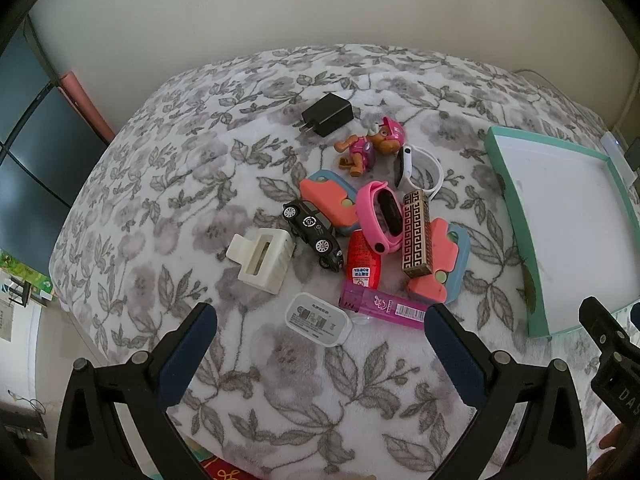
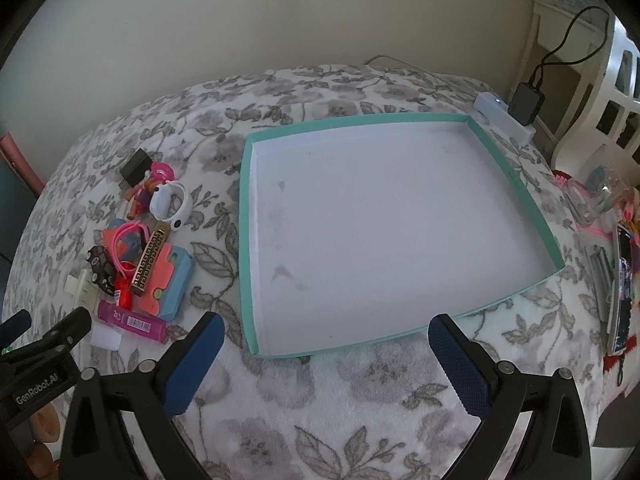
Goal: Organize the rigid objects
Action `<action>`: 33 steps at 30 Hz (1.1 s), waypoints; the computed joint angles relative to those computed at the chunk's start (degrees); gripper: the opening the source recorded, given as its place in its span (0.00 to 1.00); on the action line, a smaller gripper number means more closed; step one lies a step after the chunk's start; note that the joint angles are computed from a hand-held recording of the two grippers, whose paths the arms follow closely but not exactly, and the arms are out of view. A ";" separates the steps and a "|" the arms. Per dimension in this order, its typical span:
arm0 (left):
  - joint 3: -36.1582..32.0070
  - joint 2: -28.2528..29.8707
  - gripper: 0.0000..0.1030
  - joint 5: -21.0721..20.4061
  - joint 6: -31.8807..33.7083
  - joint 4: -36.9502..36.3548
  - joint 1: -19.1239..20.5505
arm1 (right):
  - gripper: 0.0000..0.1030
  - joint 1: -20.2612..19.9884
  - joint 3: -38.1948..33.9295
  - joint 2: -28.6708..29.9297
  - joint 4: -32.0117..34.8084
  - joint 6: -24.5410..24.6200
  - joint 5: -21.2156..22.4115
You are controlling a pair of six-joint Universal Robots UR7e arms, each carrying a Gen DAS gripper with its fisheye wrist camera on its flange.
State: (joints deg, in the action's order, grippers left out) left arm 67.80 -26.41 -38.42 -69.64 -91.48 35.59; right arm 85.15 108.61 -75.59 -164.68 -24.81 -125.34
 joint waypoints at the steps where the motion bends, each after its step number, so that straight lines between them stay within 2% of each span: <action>1: -0.04 0.05 1.00 0.07 -0.01 0.04 -0.04 | 1.00 -0.01 0.04 -0.01 -0.06 -0.13 0.02; 33: -0.21 0.09 1.00 0.79 -1.21 1.31 -0.17 | 1.00 0.00 -0.03 0.18 0.58 -0.89 -0.27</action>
